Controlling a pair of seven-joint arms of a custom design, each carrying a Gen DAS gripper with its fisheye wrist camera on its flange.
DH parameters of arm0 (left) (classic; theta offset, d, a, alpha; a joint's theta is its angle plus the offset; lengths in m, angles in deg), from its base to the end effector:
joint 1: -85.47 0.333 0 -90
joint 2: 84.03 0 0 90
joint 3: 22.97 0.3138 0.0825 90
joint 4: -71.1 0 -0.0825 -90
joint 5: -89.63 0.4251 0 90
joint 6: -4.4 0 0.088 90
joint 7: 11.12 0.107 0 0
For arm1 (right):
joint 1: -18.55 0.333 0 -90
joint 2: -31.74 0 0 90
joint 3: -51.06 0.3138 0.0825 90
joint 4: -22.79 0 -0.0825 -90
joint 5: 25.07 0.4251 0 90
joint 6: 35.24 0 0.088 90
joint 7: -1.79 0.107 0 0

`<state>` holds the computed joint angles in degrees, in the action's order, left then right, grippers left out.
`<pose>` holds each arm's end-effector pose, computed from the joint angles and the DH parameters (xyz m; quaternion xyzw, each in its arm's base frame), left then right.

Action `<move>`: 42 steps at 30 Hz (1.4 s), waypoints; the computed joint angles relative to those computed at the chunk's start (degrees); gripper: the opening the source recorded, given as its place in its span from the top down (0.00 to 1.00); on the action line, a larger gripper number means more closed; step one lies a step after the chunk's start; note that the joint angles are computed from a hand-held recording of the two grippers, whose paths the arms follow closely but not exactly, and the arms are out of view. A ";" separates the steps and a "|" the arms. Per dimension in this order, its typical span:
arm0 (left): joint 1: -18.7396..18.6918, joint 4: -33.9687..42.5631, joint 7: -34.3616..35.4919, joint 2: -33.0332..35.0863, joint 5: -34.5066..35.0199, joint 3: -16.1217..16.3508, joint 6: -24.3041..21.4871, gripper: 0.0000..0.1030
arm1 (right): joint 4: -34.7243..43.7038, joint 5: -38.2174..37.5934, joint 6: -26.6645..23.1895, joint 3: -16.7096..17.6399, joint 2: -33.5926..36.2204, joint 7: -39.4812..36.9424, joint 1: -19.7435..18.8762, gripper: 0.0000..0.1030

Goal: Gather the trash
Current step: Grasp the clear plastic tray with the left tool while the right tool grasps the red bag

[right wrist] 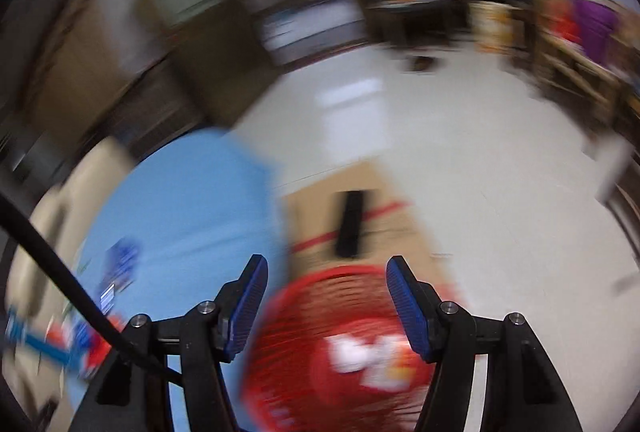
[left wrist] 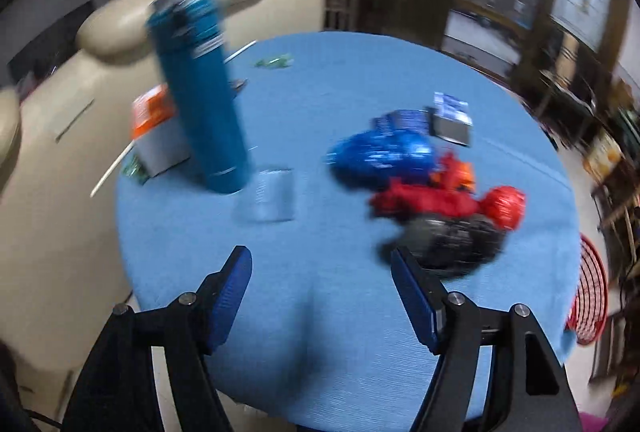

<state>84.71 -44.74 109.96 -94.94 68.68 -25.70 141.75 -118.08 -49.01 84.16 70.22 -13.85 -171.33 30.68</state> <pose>0.5841 -0.0402 0.5841 -0.5220 0.7932 -0.2718 0.1568 0.3396 0.2081 0.5837 -0.2383 0.9026 -0.2454 0.2614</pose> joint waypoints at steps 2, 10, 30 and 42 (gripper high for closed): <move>0.88 1.37 -1.98 1.81 0.44 0.39 -0.58 0.29 | 4.27 0.57 9.66 -2.34 8.45 -4.58 1.22 0.36; 2.85 10.07 -5.37 11.45 3.65 -1.13 -0.45 0.29 | 20.42 13.46 30.40 -8.50 35.69 -20.63 7.67 0.36; 2.97 18.94 -8.62 22.61 6.68 -5.08 -0.02 0.41 | 34.58 20.82 32.03 -12.35 52.67 -22.13 11.90 0.51; 3.33 7.12 -2.30 10.58 -0.92 -4.25 2.86 0.43 | 26.27 -2.57 26.33 -10.80 41.23 -9.47 12.27 0.61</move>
